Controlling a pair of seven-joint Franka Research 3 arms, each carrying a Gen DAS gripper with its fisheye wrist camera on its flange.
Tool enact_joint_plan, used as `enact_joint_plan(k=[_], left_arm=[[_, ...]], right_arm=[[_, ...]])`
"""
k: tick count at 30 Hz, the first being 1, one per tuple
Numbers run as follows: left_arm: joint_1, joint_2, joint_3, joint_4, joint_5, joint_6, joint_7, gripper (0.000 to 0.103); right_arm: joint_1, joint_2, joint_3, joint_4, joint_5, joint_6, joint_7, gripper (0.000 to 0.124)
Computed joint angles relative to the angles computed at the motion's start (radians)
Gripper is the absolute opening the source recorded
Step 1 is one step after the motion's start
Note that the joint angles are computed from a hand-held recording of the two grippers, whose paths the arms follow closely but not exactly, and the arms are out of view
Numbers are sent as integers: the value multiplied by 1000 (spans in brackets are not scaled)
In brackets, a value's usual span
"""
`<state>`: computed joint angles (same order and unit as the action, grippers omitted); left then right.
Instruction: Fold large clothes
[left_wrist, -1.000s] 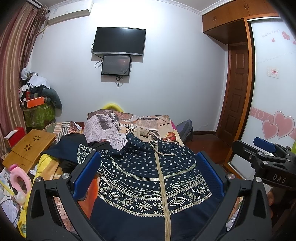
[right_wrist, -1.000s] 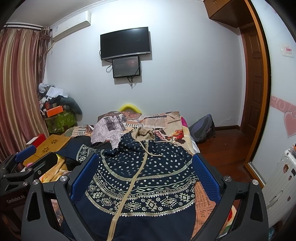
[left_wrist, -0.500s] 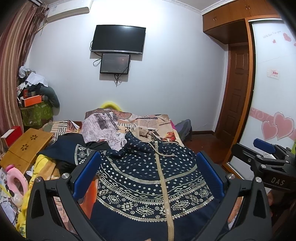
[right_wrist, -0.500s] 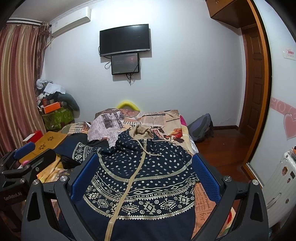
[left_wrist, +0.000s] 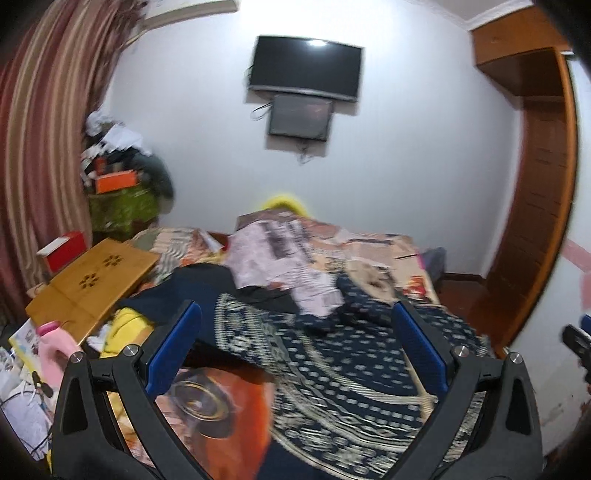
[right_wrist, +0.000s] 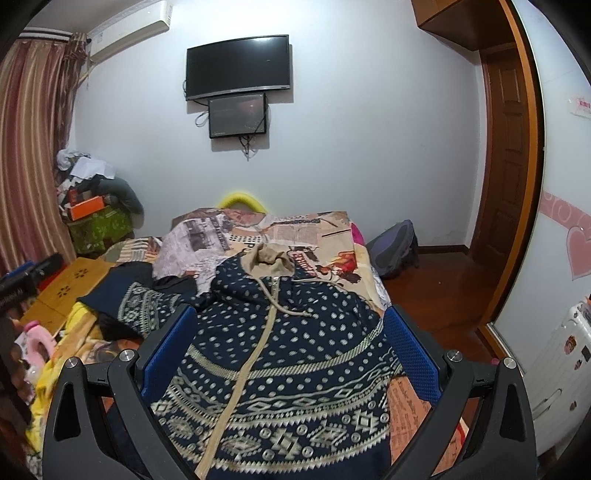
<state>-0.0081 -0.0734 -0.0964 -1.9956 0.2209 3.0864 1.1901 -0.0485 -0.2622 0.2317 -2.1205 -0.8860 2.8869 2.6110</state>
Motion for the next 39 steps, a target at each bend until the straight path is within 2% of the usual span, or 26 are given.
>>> enact_joint_plan(k=[3, 6, 9, 13, 16, 21, 26, 29, 30, 33, 35, 37, 39], left_arm=[[15, 82, 22, 87, -77, -77, 52, 103], [56, 174, 13, 190, -180, -188, 125, 103], [119, 264, -18, 279, -319, -281, 205, 103], [199, 381, -58, 396, -470, -409, 250, 103], [256, 450, -94, 459, -581, -468, 294, 100], [315, 589, -112, 610, -686, -572, 252, 92], [365, 717, -157, 752, -751, -606, 237, 87], [385, 798, -186, 853, -785, -643, 224, 78], [385, 823, -190, 887, -785, -655, 218, 74], [361, 896, -174, 1000, -735, -680, 187, 71], [343, 946, -165, 1081, -692, -698, 160, 63], [329, 992, -157, 1161, -651, -727, 135, 49], [315, 997, -139, 1177, -603, -724, 113, 42]], right_arm=[[-2, 47, -3, 46, -26, -22, 14, 100], [19, 95, -25, 93, -60, -50, 37, 100], [53, 145, -59, 135, -60, -72, 32, 100], [105, 206, -107, 184, -26, -100, 0, 100], [144, 252, -143, 217, 15, -113, -34, 100], [208, 311, -195, 258, 86, -148, -111, 100], [262, 353, -231, 294, 97, -206, -154, 100], [285, 373, -245, 313, 90, -237, -172, 100], [291, 379, -249, 318, 90, -242, -176, 100], [298, 393, -255, 330, 129, -252, -214, 100], [294, 397, -253, 329, 211, -237, -267, 100], [299, 400, -257, 328, 248, -225, -286, 100], [311, 404, -264, 333, 246, -233, -288, 100]])
